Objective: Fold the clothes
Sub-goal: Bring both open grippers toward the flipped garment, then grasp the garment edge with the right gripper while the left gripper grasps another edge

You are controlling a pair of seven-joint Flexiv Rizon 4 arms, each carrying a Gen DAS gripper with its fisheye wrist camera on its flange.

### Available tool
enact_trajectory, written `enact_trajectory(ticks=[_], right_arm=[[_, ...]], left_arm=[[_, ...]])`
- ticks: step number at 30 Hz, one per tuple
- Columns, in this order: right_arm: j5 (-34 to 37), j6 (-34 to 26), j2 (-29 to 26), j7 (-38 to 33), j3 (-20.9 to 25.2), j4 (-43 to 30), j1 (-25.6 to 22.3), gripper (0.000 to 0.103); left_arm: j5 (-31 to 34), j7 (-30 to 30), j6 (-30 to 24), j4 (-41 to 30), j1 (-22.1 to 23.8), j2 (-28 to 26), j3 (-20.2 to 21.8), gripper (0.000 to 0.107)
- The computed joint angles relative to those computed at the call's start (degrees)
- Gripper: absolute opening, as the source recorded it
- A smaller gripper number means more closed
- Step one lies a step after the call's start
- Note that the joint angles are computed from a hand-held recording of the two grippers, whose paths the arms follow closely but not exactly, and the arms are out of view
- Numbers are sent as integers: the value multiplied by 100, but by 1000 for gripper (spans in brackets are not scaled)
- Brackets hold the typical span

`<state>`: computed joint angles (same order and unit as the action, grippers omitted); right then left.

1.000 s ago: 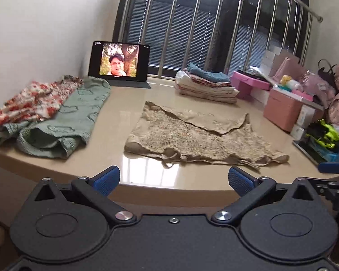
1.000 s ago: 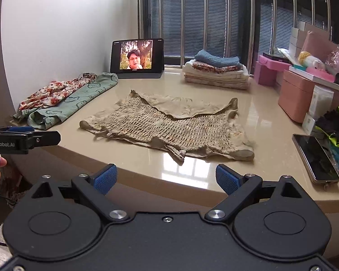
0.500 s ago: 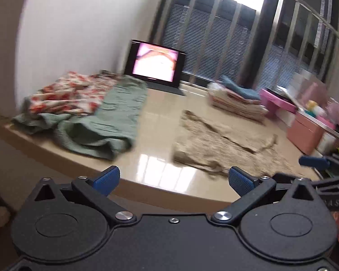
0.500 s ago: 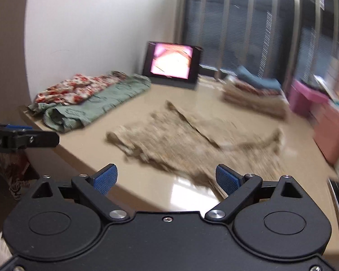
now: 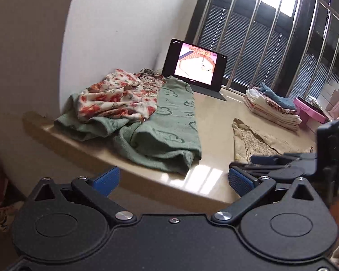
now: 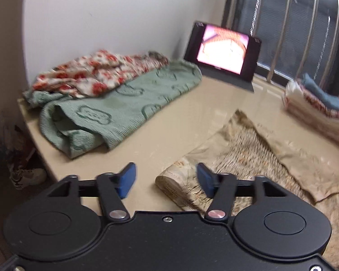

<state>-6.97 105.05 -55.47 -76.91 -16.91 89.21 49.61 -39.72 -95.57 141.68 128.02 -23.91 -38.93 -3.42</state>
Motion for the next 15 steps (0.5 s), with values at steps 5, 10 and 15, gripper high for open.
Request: enact_trajectory(ticks=[5,10,15], right_arm=[[147,-230,-24,360,33,-99,-42,12],[-207,-389,129,667,1133,-211,-972,2],[-331,297,295,801,1787,30,-1595,2]], left_arm=[[683,143,-268,-397,371,-36,16,103],[2144,-376,-1154,-1110,1458,-131,-525,103],[4012,-1710,-2270,-2214,3202,-878,-2203,103]])
